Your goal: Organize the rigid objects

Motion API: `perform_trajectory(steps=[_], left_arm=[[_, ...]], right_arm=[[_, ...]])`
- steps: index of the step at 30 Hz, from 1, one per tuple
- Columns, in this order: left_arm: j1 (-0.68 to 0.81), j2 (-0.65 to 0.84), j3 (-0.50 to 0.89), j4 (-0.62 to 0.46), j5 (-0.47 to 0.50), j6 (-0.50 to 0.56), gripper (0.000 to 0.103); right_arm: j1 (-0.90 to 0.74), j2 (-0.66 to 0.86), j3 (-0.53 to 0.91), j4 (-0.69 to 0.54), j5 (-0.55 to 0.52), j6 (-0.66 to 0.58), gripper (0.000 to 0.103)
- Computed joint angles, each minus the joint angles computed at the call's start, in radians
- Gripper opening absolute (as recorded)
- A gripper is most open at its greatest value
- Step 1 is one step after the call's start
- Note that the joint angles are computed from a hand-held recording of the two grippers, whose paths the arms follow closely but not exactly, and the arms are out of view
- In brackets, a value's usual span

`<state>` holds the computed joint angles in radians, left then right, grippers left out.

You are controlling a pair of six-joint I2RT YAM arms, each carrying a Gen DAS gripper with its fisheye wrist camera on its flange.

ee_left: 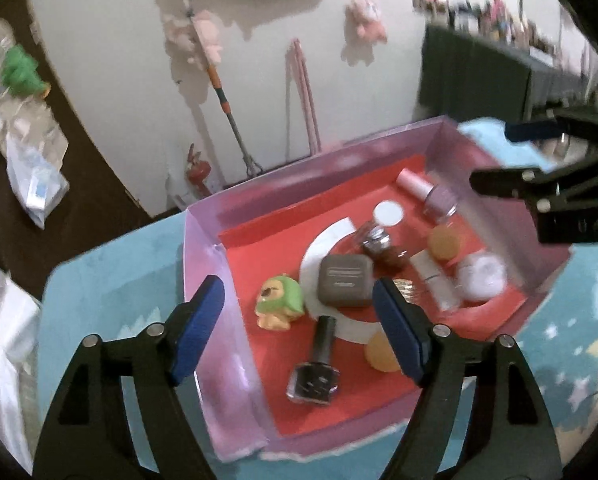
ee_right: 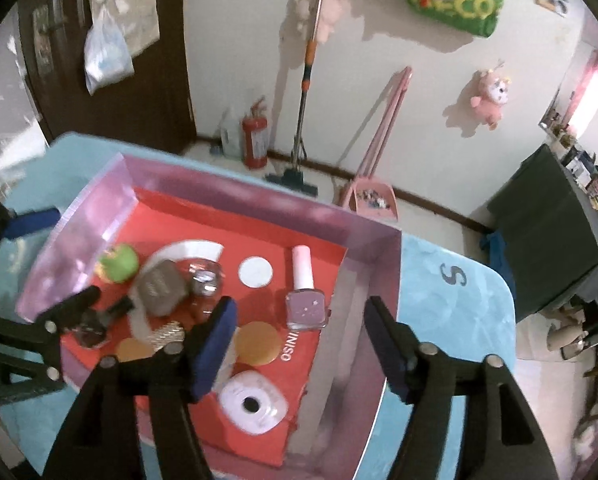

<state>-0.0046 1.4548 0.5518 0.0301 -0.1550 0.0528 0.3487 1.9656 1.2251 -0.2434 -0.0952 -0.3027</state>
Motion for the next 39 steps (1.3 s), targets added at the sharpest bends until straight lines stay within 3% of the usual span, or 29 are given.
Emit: perform_trajectory(steps=[4,8,11,16,25,29,39], left_arm=[[0.000,-0.087,-0.081,0.032,0.029,-0.062,0.076],[-0.034,-0.177,-0.186,0.106,-0.015,-0.113,0.077],[-0.049,-0.225,-0.262,0.164,-0.028,-0.150,0.092],[-0.100,-0.216,-0.373,0.339,-0.097,-0.197,0.092],[-0.070,-0.026,-0.431,0.654,-0.105,-0.218,0.092],[-0.038,0.073,-0.419,0.749,-0.060,-0.223,0.092],[-0.022,0.303,-0.425,1.038,-0.058,-0.195,0.092]], right_arm=[[-0.014,-0.138,-0.162,0.091,-0.041,0.030,0.082],[-0.030,-0.248,-0.325,0.226,-0.063,0.049,0.089],[-0.041,-0.293,-0.432,0.339,-0.082,0.069,0.097],[-0.034,-0.300,-0.614,0.603,-0.076,0.095,0.099],[-0.019,-0.115,-0.682,0.905,-0.082,0.149,0.102],[-0.016,-0.048,-0.672,0.978,-0.070,0.182,0.102],[-0.005,0.058,-0.669,1.134,-0.036,0.177,0.103]])
